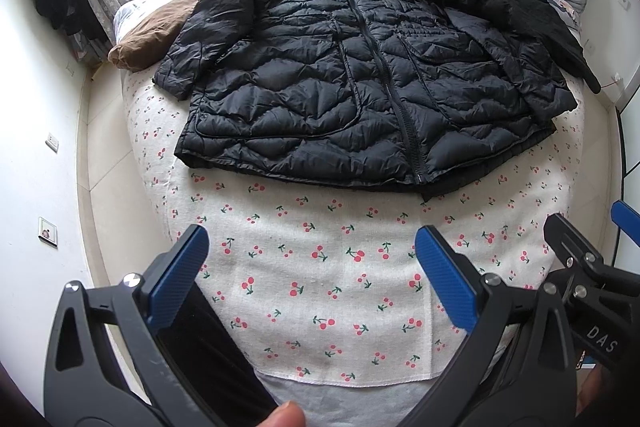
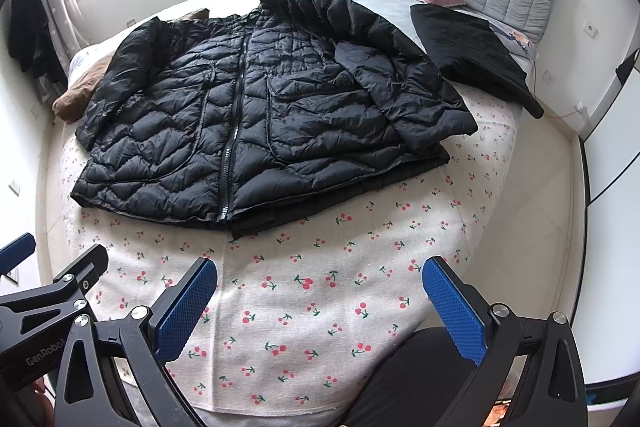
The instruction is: Fold large clothes
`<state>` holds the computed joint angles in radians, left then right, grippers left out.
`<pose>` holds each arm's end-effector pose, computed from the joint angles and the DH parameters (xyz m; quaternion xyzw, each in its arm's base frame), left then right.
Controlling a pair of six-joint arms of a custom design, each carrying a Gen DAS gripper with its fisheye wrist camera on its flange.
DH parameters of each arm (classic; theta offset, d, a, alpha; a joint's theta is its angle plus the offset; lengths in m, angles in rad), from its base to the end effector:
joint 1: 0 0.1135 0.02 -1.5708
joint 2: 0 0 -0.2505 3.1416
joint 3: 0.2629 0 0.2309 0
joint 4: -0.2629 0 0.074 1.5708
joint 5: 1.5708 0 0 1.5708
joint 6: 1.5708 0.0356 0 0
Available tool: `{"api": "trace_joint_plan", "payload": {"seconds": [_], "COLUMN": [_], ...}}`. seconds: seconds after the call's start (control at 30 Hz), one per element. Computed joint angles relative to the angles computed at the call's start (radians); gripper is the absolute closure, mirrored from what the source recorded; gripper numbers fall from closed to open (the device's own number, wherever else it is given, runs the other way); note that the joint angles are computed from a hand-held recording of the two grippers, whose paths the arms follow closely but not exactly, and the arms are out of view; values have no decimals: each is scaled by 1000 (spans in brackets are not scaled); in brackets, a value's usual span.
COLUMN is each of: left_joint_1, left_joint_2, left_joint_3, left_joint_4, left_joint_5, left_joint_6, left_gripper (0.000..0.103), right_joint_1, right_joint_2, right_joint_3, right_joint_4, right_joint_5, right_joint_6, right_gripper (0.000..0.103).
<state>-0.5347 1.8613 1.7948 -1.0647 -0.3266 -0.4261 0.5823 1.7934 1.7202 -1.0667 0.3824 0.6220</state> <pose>0.3191 -0.1757 0.3011 0.0169 0.9635 0.0413 0.2641 0.2969 0.1796 0.3041 0.0597 0.9581 -0.0341 0.2781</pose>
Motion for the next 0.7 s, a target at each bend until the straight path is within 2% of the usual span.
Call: {"api": "trace_joint_plan", "payload": {"seconds": [0.43, 0.6, 0.7], "left_joint_1": [28, 26, 63], "left_joint_2": [49, 75, 104], "left_joint_3": [11, -15, 9], "left_joint_4": [18, 86, 86], "left_joint_5": [18, -32, 11], "left_joint_6": [29, 89, 156], "left_gripper": [0, 0, 0], "right_joint_1": [-39, -106, -168], "right_joint_2": [2, -14, -13], "right_joint_3": [-23, -76, -100], "right_joint_4": [29, 87, 136], "right_joint_5": [-7, -63, -93], "right_joint_6": [-35, -96, -184], "right_gripper": [0, 0, 0]}}
